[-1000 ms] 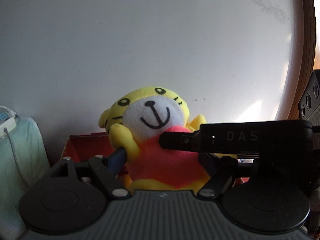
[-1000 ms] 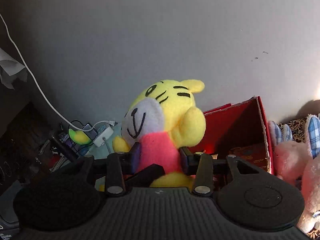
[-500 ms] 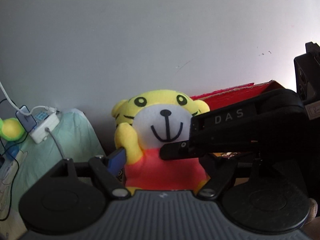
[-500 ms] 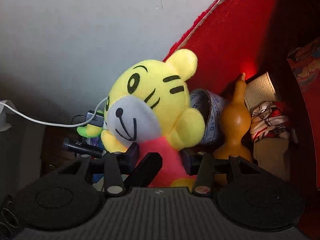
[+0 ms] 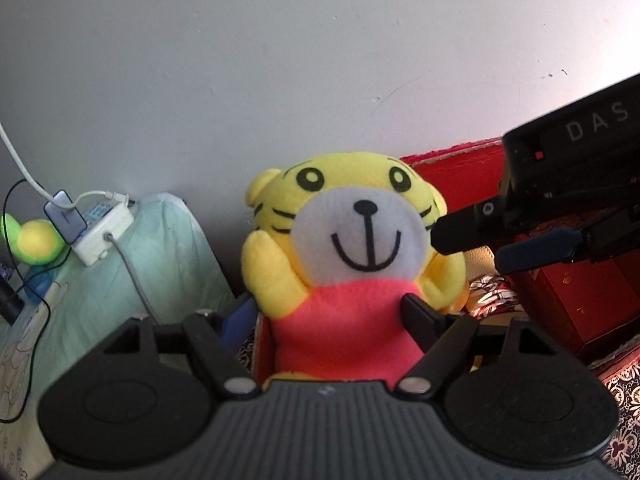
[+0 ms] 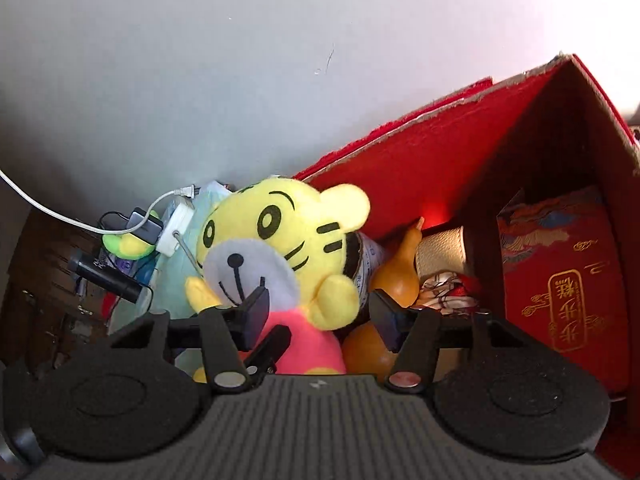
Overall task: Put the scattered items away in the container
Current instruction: 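Carry the tiger plush with both grippers over the red box, then lower the tiger plush into the red box and open both grippers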
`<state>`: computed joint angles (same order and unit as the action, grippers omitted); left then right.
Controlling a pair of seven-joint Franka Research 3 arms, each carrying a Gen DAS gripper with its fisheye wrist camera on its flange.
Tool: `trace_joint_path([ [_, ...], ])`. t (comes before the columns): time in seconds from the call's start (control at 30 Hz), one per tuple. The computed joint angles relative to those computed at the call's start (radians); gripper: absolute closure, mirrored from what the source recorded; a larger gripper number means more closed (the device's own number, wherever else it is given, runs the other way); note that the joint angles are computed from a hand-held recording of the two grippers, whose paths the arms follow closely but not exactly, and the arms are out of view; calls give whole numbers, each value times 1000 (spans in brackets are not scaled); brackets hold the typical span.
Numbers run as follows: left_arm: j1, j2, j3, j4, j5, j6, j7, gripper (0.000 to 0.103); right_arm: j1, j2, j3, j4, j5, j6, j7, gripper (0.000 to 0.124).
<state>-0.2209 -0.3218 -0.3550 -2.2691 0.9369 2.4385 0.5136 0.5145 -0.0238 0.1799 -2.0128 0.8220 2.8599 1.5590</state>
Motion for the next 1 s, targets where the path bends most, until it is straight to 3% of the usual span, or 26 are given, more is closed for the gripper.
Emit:
trace_joint_path([
  [0.03,0,2,-7,8,2,-16,-2,21,-6,12,1,11,-104,-11,73,94],
  [0.07,15,11,6,0,26,0,-8,21,-13,35,-3,33,-204,-33,141,98],
  [0.13,12,10,-3,5,39,-12,-18,20,-18,61,-6,57,-272,-61,175,106],
  [0.4,8,10,3,-2,35,-11,-18,21,-16,160,3,179,-385,-157,148,106],
  [0.5,8,8,1,-8,50,-4,-41,23,-24,180,3,234,-404,-270,99,107],
  [0.6,1,24,-18,6,69,-55,-27,23,-20,199,-6,273,-439,-339,123,105],
  [0.8,-16,-11,-7,-6,55,-61,-36,21,-29,117,-8,169,-401,-264,140,91],
  [0.93,-15,-51,-12,-24,42,-57,-55,19,-38,11,-4,35,-281,-148,64,91],
  [1.0,-14,-78,-21,-35,39,-58,-78,18,-32,-48,0,-43,-308,-72,69,91],
])
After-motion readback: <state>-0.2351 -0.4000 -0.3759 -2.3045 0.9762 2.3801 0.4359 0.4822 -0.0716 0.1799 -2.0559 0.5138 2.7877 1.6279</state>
